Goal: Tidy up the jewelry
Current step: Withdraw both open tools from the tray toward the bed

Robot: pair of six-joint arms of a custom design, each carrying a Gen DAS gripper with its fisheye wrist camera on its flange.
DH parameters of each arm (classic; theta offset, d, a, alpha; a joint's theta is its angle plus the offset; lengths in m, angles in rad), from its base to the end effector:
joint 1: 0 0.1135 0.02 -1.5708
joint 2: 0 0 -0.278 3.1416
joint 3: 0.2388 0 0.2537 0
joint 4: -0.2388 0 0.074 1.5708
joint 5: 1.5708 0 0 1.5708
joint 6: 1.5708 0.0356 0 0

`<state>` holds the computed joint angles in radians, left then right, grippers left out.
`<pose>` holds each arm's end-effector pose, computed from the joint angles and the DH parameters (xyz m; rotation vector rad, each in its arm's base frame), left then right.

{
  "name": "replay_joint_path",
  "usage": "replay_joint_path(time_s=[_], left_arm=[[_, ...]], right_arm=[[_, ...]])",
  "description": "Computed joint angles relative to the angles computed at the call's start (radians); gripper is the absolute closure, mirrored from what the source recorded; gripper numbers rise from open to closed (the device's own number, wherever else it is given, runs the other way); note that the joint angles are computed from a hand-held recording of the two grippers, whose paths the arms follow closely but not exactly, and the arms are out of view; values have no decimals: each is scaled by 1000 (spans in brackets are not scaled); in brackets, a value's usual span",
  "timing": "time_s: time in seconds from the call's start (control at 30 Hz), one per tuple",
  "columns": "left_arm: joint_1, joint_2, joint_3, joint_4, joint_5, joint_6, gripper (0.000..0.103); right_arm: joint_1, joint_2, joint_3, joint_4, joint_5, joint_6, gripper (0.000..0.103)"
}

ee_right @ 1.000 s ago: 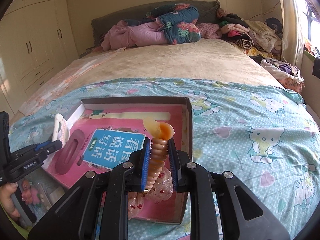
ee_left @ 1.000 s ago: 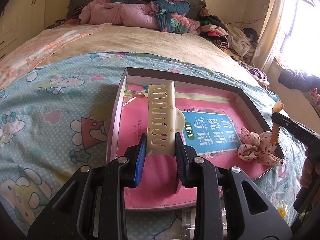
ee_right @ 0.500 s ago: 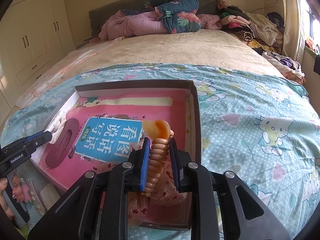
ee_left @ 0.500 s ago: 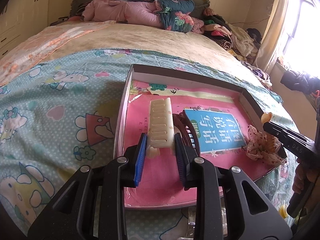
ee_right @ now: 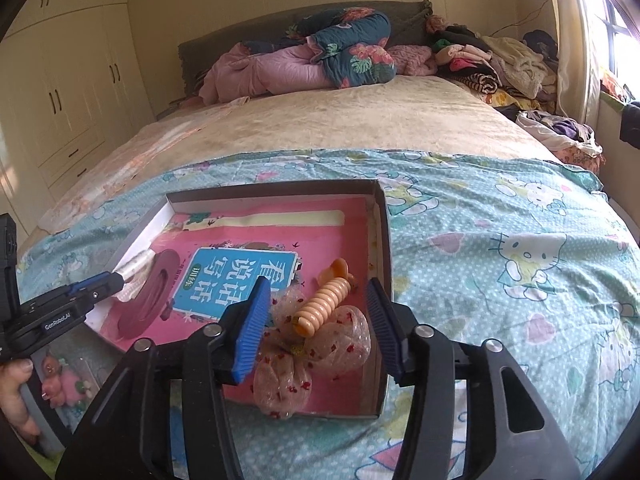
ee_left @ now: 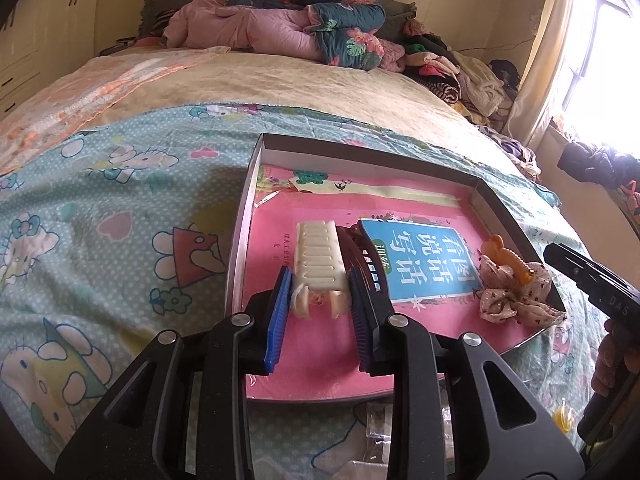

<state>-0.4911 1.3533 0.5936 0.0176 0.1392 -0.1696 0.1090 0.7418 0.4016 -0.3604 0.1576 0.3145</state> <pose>0.2275 -0.1273 0.1849 0.4482 2.3130 -0.4913 0.1506 0.0109 0.2053 0.3143 2.2395 0.0463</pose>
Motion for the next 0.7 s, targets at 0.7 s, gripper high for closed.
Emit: replay_joint_path(time_s=[0.7], left_arm=[[-40, -331, -82, -112, -39, -24, 44]], right_arm=[[358, -345, 27, -352, 333, 215, 28]])
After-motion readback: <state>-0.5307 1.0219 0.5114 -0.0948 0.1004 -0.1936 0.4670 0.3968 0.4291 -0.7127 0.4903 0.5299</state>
